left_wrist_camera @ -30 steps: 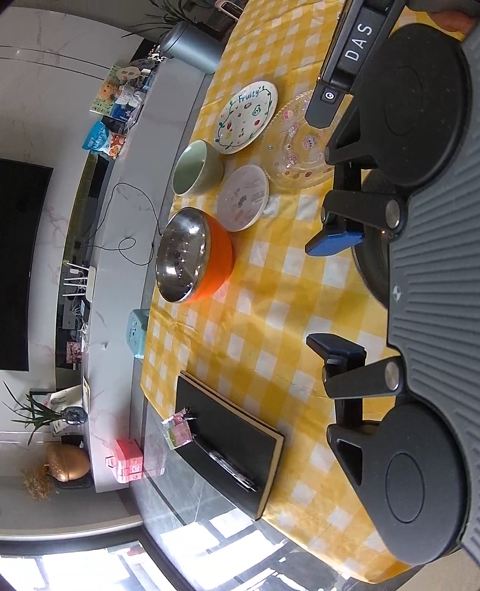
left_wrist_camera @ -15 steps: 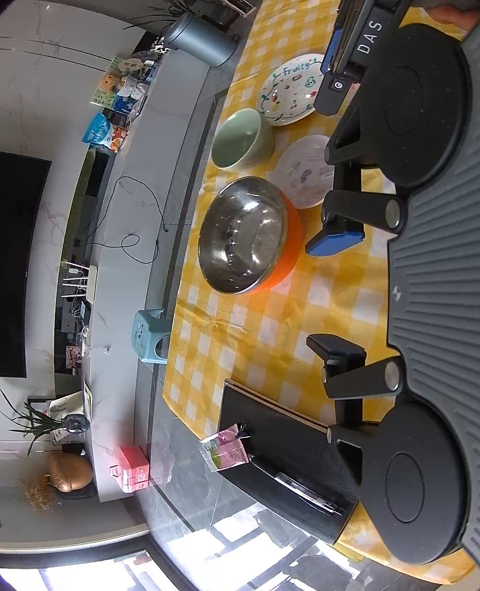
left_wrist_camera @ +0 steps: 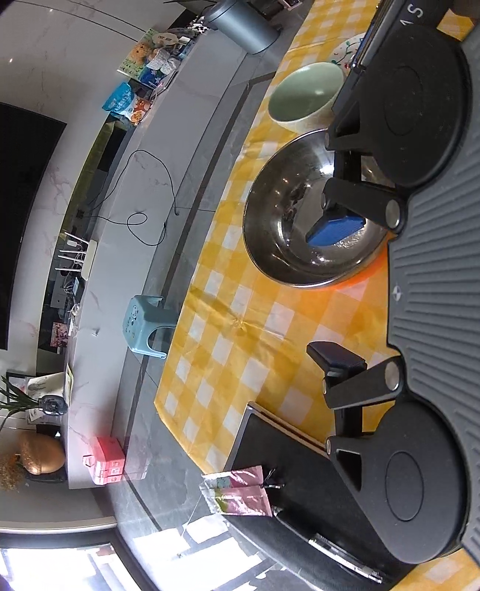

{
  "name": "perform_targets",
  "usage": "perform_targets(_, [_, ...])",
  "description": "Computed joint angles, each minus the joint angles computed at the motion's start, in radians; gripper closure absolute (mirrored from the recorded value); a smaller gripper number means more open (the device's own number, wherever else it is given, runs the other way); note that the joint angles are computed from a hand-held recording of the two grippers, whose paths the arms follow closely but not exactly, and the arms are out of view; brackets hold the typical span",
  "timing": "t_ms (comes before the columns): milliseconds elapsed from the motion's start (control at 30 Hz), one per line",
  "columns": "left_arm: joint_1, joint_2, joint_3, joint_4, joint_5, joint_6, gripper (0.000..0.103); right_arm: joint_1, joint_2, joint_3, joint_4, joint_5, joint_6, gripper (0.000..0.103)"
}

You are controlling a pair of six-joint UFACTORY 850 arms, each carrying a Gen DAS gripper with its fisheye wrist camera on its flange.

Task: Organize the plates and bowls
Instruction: 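Reach both grippers to the orange steel bowl rim and close, then carry the orange bowl with both grippers and lower it into the blue bowl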

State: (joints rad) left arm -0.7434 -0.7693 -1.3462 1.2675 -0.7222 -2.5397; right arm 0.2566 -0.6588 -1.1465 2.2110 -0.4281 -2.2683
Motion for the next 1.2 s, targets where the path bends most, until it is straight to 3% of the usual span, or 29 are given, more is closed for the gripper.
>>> perform_targets(200, [0.034, -0.033, -0.021, 0.012, 0.081, -0.043, 0.034, 0.022, -0.064, -0.072, -0.061, 0.054, 0.094, 0.045])
perform_targets(300, [0.038, -0.052, -0.044, -0.03, 0.094, 0.015, 0.051, 0.023, -0.088, -0.095, -0.134, 0.053, 0.179, 0.053])
perform_targets(367, [0.041, -0.06, -0.051, -0.046, 0.111, 0.037, 0.071, 0.022, -0.092, -0.095, -0.136, 0.035, 0.18, 0.061])
perform_targets(500, [0.038, -0.062, -0.059, -0.032, 0.114, 0.053, 0.083, 0.023, -0.091, -0.093, -0.175, 0.005, 0.204, 0.079])
perform_targets(567, [0.035, -0.065, -0.07, -0.052, 0.104, 0.079, 0.085, 0.025, -0.09, -0.095, -0.213, 0.0, 0.244, 0.088])
perform_targets(667, [0.034, -0.058, -0.068, -0.066, 0.107, 0.085, 0.088, 0.033, -0.087, -0.096, -0.202, 0.027, 0.251, 0.091])
perform_targets(800, [0.018, -0.039, -0.056, -0.096, 0.089, 0.107, 0.088, 0.021, -0.072, -0.087, -0.283, 0.019, 0.349, 0.092])
perform_targets(1200, [-0.111, 0.062, 0.005, -0.146, -0.045, 0.027, 0.089, -0.049, 0.12, 0.125, -0.306, -0.085, 0.317, 0.095])
